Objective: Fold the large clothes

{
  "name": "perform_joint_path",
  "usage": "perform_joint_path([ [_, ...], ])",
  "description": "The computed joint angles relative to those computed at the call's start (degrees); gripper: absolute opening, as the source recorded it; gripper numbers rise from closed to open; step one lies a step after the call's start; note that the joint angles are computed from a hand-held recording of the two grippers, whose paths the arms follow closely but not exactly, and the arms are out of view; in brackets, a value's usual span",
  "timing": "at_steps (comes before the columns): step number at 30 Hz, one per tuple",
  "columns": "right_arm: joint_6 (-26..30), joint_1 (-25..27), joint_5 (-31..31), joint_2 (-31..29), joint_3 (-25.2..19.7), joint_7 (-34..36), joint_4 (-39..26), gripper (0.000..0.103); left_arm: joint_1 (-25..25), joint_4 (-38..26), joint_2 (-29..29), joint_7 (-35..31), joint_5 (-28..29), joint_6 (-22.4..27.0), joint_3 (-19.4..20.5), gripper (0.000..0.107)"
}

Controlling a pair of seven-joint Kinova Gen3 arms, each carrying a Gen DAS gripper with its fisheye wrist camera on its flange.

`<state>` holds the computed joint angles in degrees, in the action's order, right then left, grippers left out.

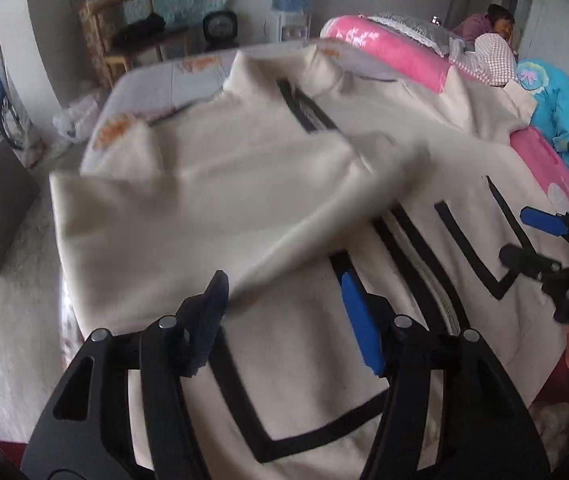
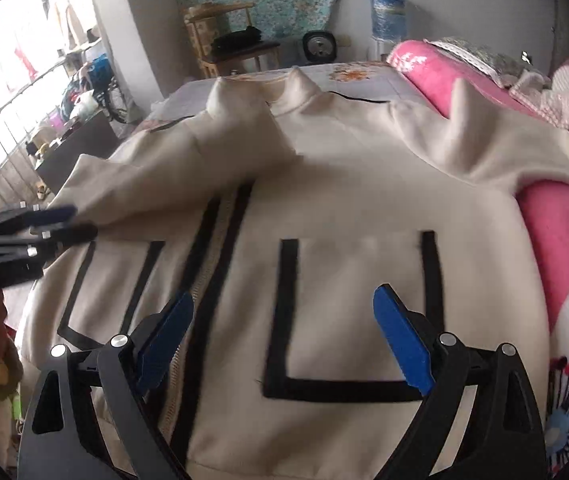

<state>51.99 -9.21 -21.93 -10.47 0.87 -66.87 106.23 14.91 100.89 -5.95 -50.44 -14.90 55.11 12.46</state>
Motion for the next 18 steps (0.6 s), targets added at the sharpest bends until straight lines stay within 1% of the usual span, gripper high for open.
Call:
perform_joint_path([
  [1,0.86,1.66,-1.06,0.29,0.34,1.37,-0.23,0.089,0.19,1.62,-1.01,0.47,1.68,-1.16,-0.32,0.056],
  [2,2.04,4.31,-3.05,0.86,0.27,3.6,-0.59,0.089,-0.68,3.51,-2.59,1.76,2.42,-2.57,0.19,0.057],
  [3,3.21,6.97,-5.38,1.63,-0.15,5.93,-1.06,0.089,-1.31,5.12,-3.88,2.13,3.04,-4.53,0.2,0.059],
  [4,4.85,9.15,-7.71,2.6,-0.24,7.6,-1.93,0.089,-0.88,7.08,-6.23,3.29,3.22,-5.76,-0.53,0.061],
  [5,7.18,10.28,-10.04,3.96,0.65,8.33,-3.39,0.089,-0.89,8.15,-7.6,5.39,2.48,-6.14,-0.21,0.061],
  [6,9.51,10.35,-12.37,5.49,2.27,8.14,-5.03,0.089,-1.76,8.18,-7.91,7.57,2.03,-6.41,1.18,0.061],
  [7,11.84,11.04,-14.7,7.39,2.82,7.01,-6.9,0.089,-3.14,9.03,-8.84,9.9,0.67,-5.76,2.75,0.061],
  [8,14.17,12.59,-17.03,9.23,2.32,6.2,-8.7,0.089,-5.31,8.86,-8.71,12.07,-0.27,-4.95,5.38,0.061],
  [9,16.47,15.01,-19.36,11.1,0.78,6.18,-10.38,0.089,-6.42,9.1,-8.89,14.36,-1.57,-3.72,7.11,0.061],
  [10,18.49,16.37,-21.69,13.74,-0.53,5.87,-12.49,0.089,-6.55,8.92,-8.11,16.69,-3.29,-2.68,8.15,0.061],
  [11,19.58,16.67,-24.0,15.8,-0.78,6.5,-13.54,0.089,-6.81,8.61,-7.41,18.68,-4.86,-1.02,9.08,0.061],
  [12,19.73,15.91,-25.38,17.74,-0.81,6.52,-14.52,0.089,-6.37,8.49,-6.9,20.46,-6.43,0.58,9.47,0.06],
  [13,19.59,14.09,-25.83,19.41,-0.25,5.94,-15.59,0.088,-6.57,8.94,-6.47,22.79,-8.42,1.53,10.71,0.058],
  [14,19.72,12.89,-25.42,20.99,-0.57,4.48,-17.09,0.085,-6.18,9.37,-6.26,24.45,-9.76,1.96,10.95,0.056],
  [15,19.76,12.32,-24.51,22.64,-1.7,2.82,-18.64,0.08,-5.77,9.54,-6.05,25.58,-10.74,2.6,10.95,0.053],
  [16,19.65,10.68,-22.98,24.48,-2.03,1.08,-20.44,0.078,-5.45,9.79,-5.66,27.2,-11.99,3.22,11.14,0.05],
  [17,19.21,8.35,-20.81,25.33,-1.39,-0.41,-21.56,0.076,-5.13,10.2,-5.56,28.59,-12.84,3.32,10.88,0.049],
  [18,18.45,5.69,-18.48,26.18,-0.45,-1.74,-22.53,0.072,-4.9,10.45,-5.35,30.06,-13.67,3.69,10.59,0.046],
])
